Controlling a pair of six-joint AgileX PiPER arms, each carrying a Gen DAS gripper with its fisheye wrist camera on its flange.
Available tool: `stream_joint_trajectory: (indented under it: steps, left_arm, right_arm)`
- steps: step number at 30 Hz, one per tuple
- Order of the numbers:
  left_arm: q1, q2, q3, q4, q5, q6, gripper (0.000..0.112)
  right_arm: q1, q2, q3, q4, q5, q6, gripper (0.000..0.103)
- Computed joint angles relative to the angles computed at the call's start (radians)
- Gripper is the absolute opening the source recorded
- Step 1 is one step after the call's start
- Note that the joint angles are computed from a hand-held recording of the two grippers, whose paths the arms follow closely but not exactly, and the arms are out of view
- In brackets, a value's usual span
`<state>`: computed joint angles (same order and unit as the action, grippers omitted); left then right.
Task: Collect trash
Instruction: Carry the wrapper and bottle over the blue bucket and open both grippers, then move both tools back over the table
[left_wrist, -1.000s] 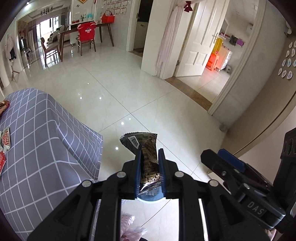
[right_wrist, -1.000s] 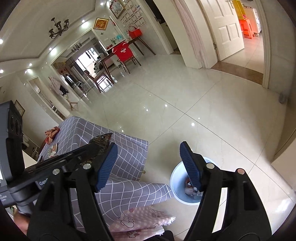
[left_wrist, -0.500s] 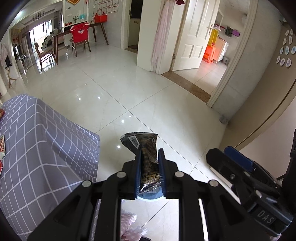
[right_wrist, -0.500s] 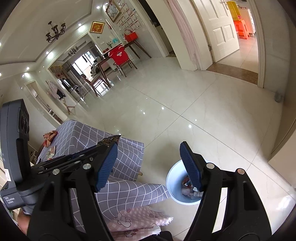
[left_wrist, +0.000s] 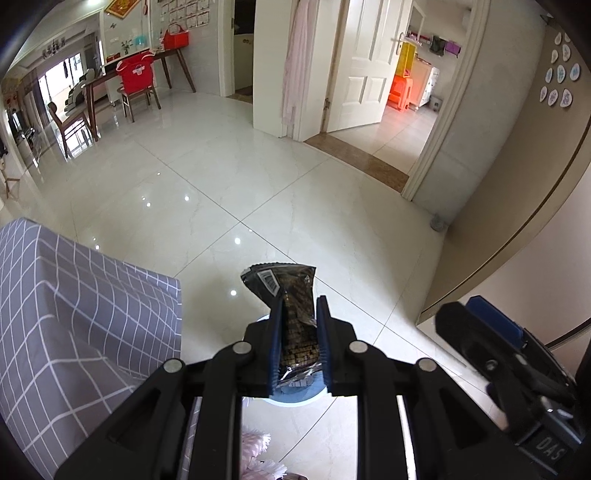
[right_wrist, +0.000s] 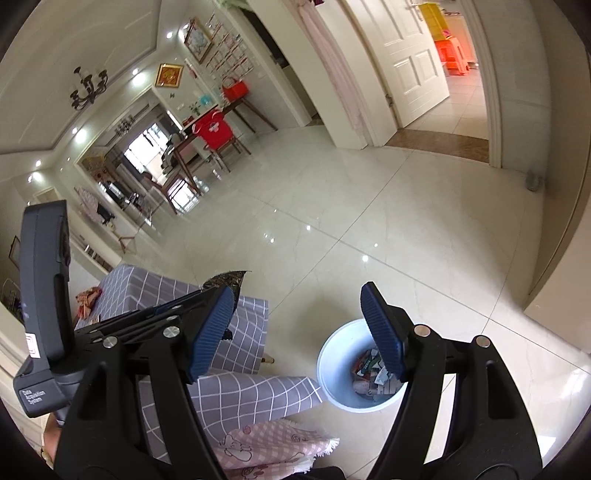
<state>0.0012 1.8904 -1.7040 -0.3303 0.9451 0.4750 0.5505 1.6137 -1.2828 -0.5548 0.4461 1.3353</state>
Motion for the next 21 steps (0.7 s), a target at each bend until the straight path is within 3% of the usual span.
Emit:
stream_joint_trajectory:
  steps: [2,3,4,5,21]
  left_arm:
    - [-0.015,0.011,-0.024,0.025,-0.004,-0.032,0.033]
    - [-0.019,0.017,-0.035,0.037,0.002,-0.047,0.061]
    - [-0.023,0.015,-0.033,0.048,-0.004,-0.063,0.077]
    - [-0.026,0.006,-0.020,0.076,-0.033,-0.093,0.079]
    - [0.048,-0.093,0.044,0.074,-0.021,-0.060,0.082]
  right_arm:
    - [0.006,-0.006,0.001,-0.045,0.010,0.053,0.071]
    - [0.003,-0.011,0.004,-0.047,0.009,0.057,0.071]
    - [0.002,-0.013,0.008,-0.047,0.008,0.059,0.072]
    - [0.001,-0.018,0.010,-0.052,0.012,0.067,0.072]
    - [0.044,-0.010,-0.049,0.039,0.044,-0.053,0.073]
